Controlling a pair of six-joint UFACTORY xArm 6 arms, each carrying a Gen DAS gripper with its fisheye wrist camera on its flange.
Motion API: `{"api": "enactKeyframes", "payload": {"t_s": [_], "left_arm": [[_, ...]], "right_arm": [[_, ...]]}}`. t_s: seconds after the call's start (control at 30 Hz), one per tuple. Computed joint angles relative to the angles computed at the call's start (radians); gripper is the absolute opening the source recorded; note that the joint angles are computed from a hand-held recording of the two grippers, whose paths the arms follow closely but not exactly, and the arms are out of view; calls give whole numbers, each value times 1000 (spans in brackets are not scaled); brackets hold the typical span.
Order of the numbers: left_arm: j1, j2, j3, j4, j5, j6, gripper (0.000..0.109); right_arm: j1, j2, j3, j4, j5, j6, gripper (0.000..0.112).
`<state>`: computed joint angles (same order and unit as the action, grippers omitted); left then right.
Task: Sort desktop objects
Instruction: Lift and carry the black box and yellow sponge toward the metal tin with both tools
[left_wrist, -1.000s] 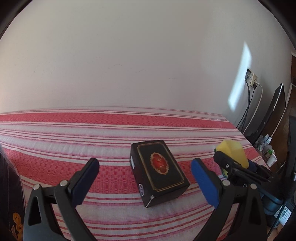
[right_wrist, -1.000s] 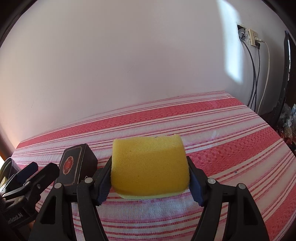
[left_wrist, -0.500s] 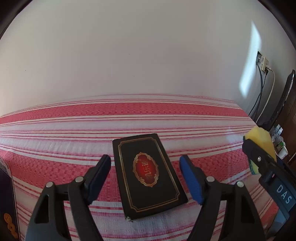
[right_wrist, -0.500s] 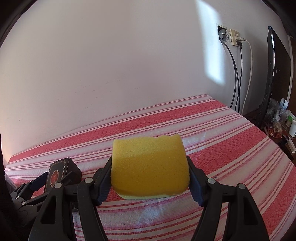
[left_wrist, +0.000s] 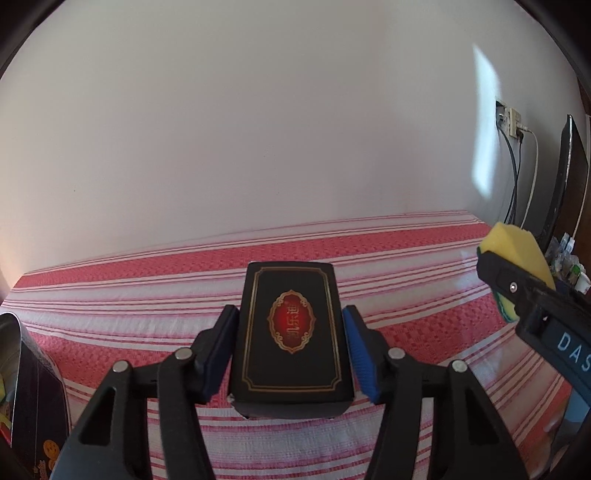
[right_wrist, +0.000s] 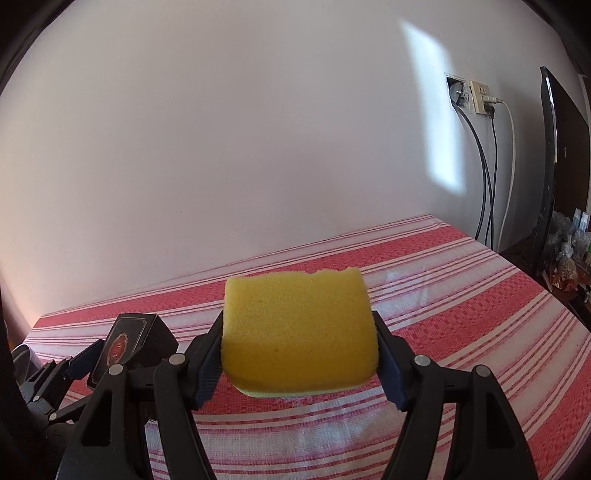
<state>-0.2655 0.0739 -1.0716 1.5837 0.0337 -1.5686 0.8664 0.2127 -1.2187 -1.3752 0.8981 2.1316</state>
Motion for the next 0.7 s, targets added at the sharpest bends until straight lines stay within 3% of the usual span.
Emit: {"api": "enactKeyframes", "payload": {"t_s": [0.1,0.2,0.37,0.7], "left_arm": [[8,-9,-19,187,-29,-181,58],[-2,-39,-11,331,18,-342,58],[-4,-87,35,435,73,-463,58],[36,-154,84,653,57,-706,58]], "right_arm": [[-3,2,0,-3,1,-3,73],[-8,-9,18,-31,-1,26,73],[-14,-8,20,-52,-20,37,73],[43,27,-20,-136,8,30,73]]}}
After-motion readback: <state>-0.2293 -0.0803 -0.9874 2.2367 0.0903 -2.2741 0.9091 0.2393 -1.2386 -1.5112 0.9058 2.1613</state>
